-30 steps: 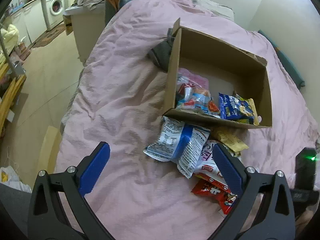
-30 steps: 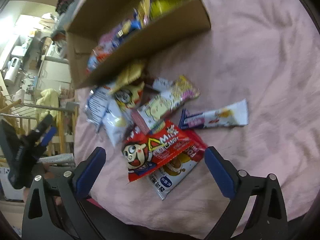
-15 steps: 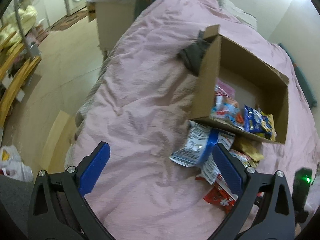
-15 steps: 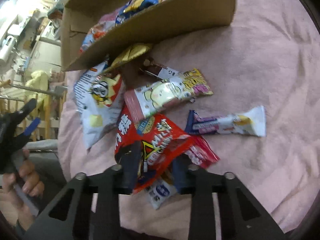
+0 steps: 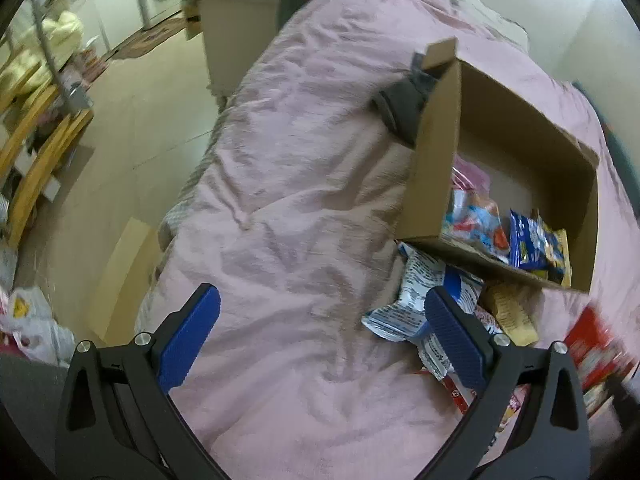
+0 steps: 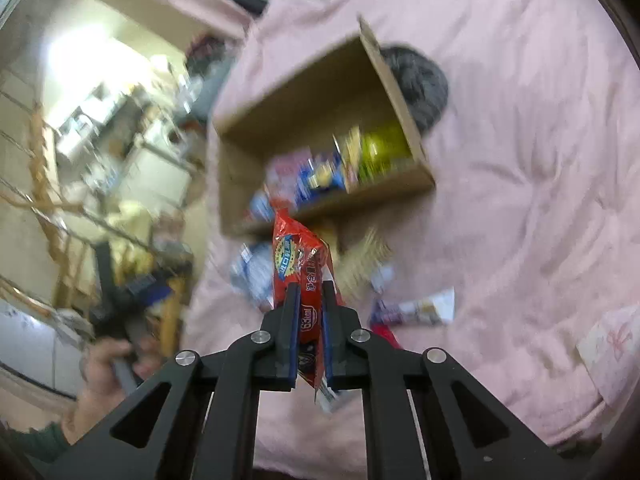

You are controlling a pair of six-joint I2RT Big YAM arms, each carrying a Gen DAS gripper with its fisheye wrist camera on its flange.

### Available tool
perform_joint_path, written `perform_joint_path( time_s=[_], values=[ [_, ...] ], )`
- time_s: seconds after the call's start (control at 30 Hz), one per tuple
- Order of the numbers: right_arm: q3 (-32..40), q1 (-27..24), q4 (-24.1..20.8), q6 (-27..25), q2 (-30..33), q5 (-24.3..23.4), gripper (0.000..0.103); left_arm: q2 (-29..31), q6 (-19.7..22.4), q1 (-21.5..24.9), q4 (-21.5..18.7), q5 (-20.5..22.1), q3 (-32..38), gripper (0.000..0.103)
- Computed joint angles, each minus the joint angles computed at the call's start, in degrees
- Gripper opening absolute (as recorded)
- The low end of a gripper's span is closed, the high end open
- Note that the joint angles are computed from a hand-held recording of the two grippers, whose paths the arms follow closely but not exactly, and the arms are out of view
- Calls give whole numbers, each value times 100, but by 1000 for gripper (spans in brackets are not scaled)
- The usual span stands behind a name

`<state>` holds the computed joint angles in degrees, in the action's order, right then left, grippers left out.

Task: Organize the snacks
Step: 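Grasp the red biscuit packet with right tool while left tool grasps white-blue bag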

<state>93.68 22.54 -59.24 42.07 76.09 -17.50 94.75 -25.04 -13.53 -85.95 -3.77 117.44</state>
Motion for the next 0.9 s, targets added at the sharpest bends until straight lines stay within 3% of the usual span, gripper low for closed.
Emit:
perform_joint_path(
  time_s=[0.17, 0.33, 0.47, 0.53, 0.57, 0.6, 0.73, 0.9],
  values=[
    [197, -12, 182, 323, 263, 158, 9, 437, 488, -158, -279, 262, 365, 101],
    [213, 4, 218, 532, 365, 205, 9, 906, 742, -275, -534, 962, 759, 101],
    [140, -14, 179, 497, 300, 212, 9, 1281, 833, -375, -699, 860, 1034, 101],
    [104, -18, 136, 469, 265, 233, 9, 1390, 816, -386, -756, 1006, 1056, 101],
    [91, -19, 140, 472, 261, 241, 9, 1407, 777, -381, -748, 1160, 1023, 98],
    [86, -16, 139, 475, 253, 252, 9, 1389, 718, -387, -711, 1230, 958, 89],
    [151, -11, 59, 405, 302, 274, 9, 1281, 727, -442, -607, 1164, 821, 81],
    [238, 16, -2, 357, 399, 267, 9, 995, 780, -502, -503, 1126, 597, 60]
  ],
)
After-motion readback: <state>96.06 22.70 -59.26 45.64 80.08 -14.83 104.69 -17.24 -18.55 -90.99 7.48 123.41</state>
